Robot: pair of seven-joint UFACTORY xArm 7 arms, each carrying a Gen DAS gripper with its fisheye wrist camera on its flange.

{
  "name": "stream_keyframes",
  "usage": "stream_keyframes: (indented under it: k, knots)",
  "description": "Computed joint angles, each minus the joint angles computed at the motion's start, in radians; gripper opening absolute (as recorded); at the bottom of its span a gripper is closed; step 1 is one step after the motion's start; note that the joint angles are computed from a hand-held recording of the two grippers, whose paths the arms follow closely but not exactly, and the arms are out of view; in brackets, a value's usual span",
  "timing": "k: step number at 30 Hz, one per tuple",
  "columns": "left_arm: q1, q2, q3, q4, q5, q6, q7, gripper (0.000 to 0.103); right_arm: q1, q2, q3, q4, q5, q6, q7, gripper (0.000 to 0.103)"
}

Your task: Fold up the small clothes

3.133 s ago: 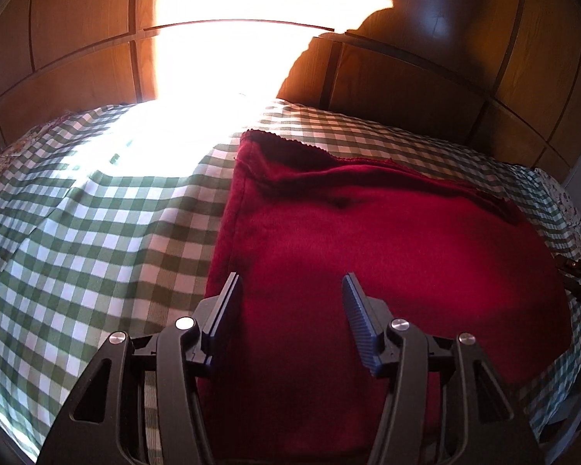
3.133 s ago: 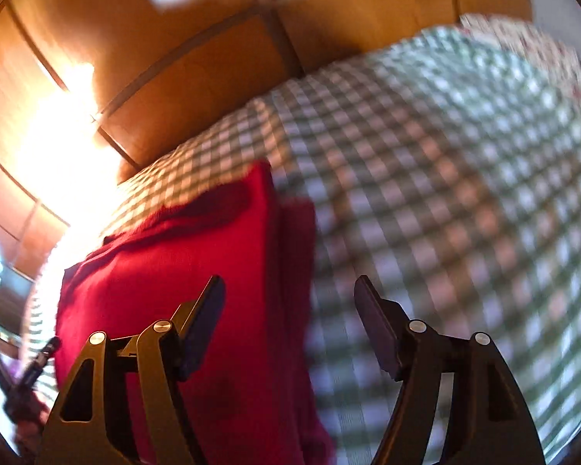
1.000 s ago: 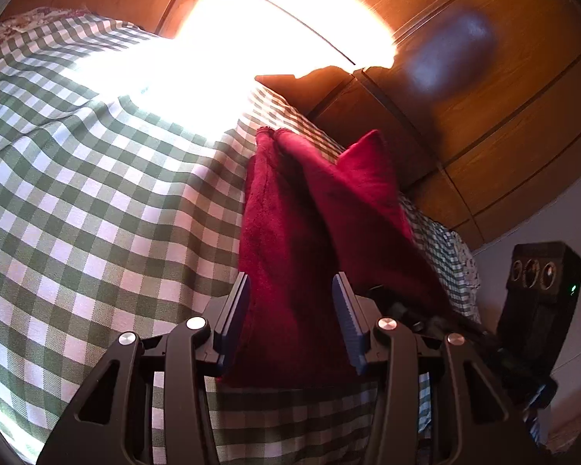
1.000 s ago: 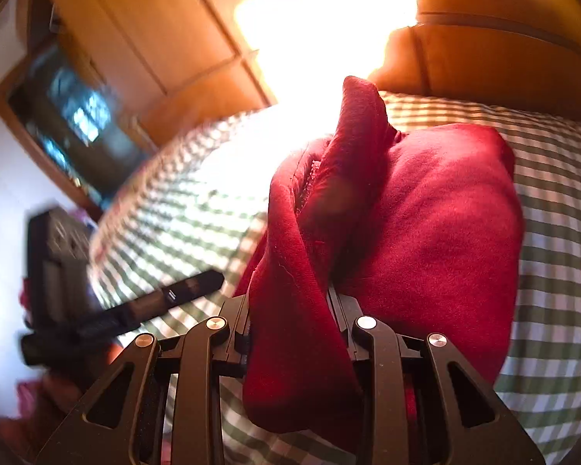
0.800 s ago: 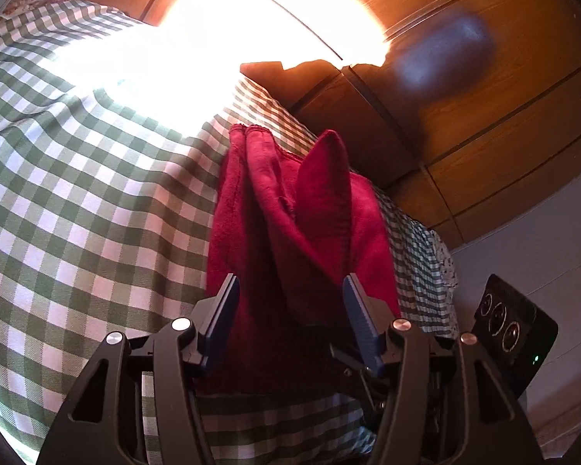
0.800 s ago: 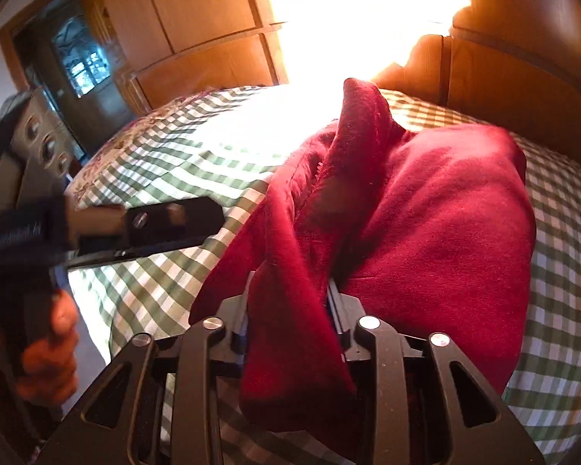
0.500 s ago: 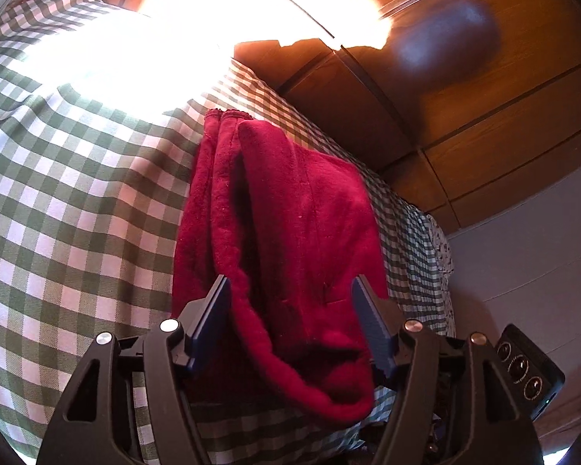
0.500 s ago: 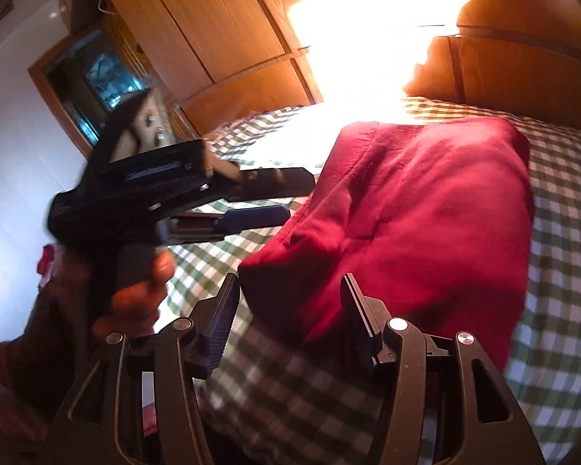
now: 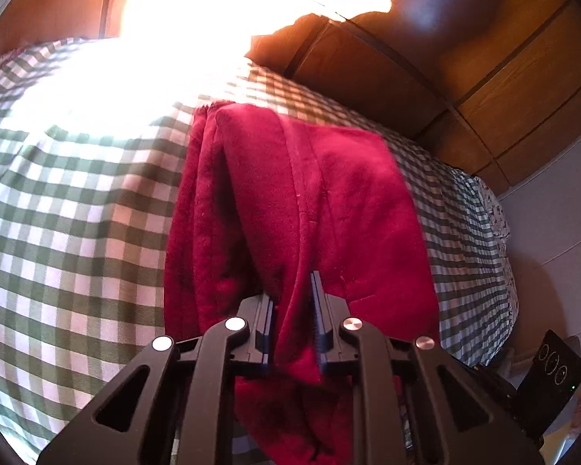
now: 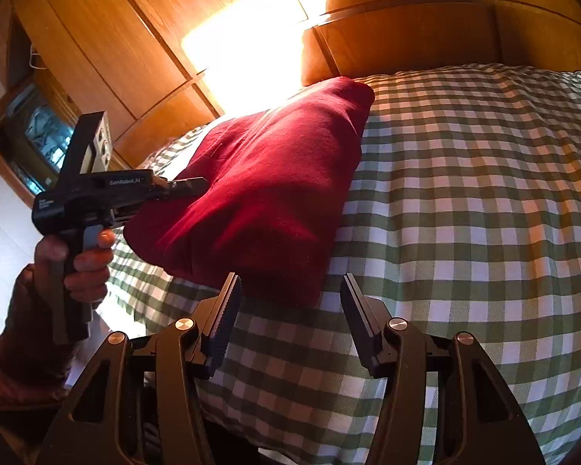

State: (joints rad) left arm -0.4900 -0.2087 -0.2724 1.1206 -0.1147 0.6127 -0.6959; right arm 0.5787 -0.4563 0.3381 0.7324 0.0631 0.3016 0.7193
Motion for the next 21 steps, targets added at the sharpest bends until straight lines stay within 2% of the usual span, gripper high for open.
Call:
stream_keyframes:
  k: [4, 8, 10, 11, 13, 18, 21]
  knots:
    - [0.032, -0.059, -0.024, -0.002, 0.116, -0.015, -0.027, 0.014, 0.024, 0.068, 0.003, 0.066, -0.006, -0.007, -0.04, 0.039]
    - [0.081, -0.035, -0.063, 0.02, 0.249, 0.083, -0.105, 0.014, 0.079, 0.162, -0.008, 0.123, 0.026, 0.0, -0.109, 0.039]
    - [0.076, -0.003, -0.048, 0.008, 0.24, 0.137, -0.116, 0.014, 0.063, 0.206, 0.021, 0.152, -0.01, 0.026, -0.1, 0.039]
    - [0.07, 0.007, -0.039, -0.007, 0.224, 0.13, -0.122, 0.016, 0.038, 0.227, 0.049, 0.169, -0.063, 0.042, -0.066, 0.039]
    - [0.069, 0.002, -0.048, -0.024, 0.275, 0.101, -0.165, 0.018, 0.033, 0.231, 0.056, 0.173, -0.097, 0.049, -0.044, 0.039]
    - [0.061, -0.002, -0.057, 0.002, 0.366, 0.121, -0.21, 0.021, 0.083, 0.185, -0.009, 0.169, -0.006, 0.09, -0.155, 0.039]
    - [0.069, -0.013, -0.063, 0.006, 0.419, 0.127, -0.209, 0.02, 0.039, 0.133, -0.003, 0.159, -0.024, 0.093, -0.13, 0.039]
